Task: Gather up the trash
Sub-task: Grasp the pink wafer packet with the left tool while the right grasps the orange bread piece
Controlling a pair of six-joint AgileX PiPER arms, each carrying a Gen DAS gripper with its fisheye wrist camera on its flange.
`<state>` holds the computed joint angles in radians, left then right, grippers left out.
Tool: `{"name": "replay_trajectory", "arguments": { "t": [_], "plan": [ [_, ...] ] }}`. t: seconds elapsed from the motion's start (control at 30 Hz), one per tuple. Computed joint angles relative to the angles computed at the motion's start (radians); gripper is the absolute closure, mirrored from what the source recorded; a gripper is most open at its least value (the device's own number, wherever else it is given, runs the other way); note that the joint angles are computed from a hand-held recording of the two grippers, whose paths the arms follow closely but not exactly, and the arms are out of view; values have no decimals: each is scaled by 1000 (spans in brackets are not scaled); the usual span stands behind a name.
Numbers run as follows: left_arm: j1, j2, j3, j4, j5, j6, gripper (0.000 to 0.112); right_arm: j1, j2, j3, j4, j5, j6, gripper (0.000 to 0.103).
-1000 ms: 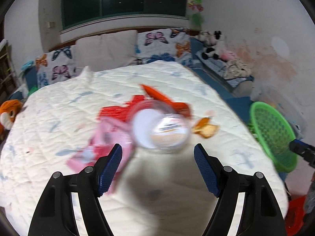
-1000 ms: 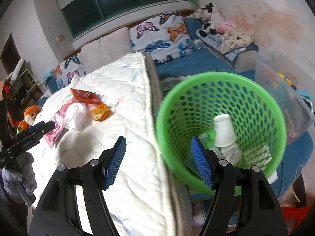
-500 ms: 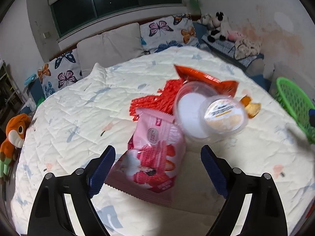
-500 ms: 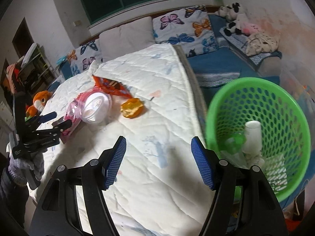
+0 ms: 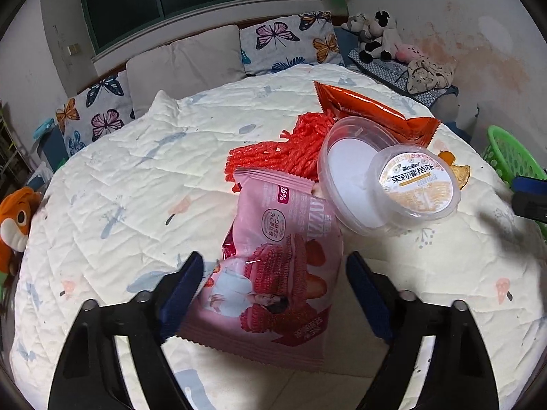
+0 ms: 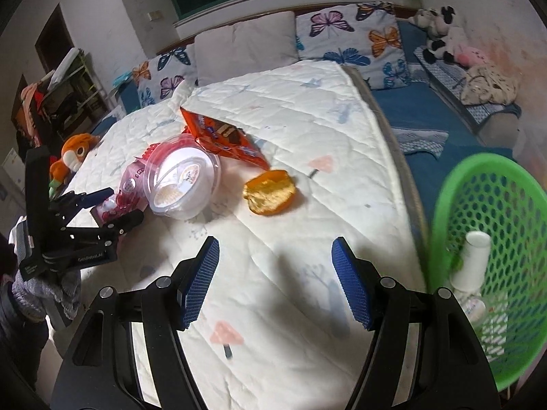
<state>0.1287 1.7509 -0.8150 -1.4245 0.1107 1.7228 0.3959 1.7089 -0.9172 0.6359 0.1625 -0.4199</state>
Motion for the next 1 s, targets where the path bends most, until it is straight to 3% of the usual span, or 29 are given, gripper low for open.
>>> {"name": "replay_trajectory", "arguments": {
  "t": [0.13,0.4,0.63,0.73,0.83,1.0],
  "plan": [
    [34,10,-10,59,49,-64,45,12,74,-76,-83,11,76,36],
    [90,21,-14,36,126,-35,55,16,195,-205,-207,47,185,43],
    [119,16,-14,27,180,-25,59,37,259,-275,-473,52,427,50],
    [124,1,-2,2,194,1,61,50,269,-286,-611,50,556,58],
    [125,-14,11,-23,200,29,62,53,257,-265,-652,32,593,63],
    [134,-51,31,-2,232,-10,63,36,210,-209,-476,7,435,66]
  ]
}}
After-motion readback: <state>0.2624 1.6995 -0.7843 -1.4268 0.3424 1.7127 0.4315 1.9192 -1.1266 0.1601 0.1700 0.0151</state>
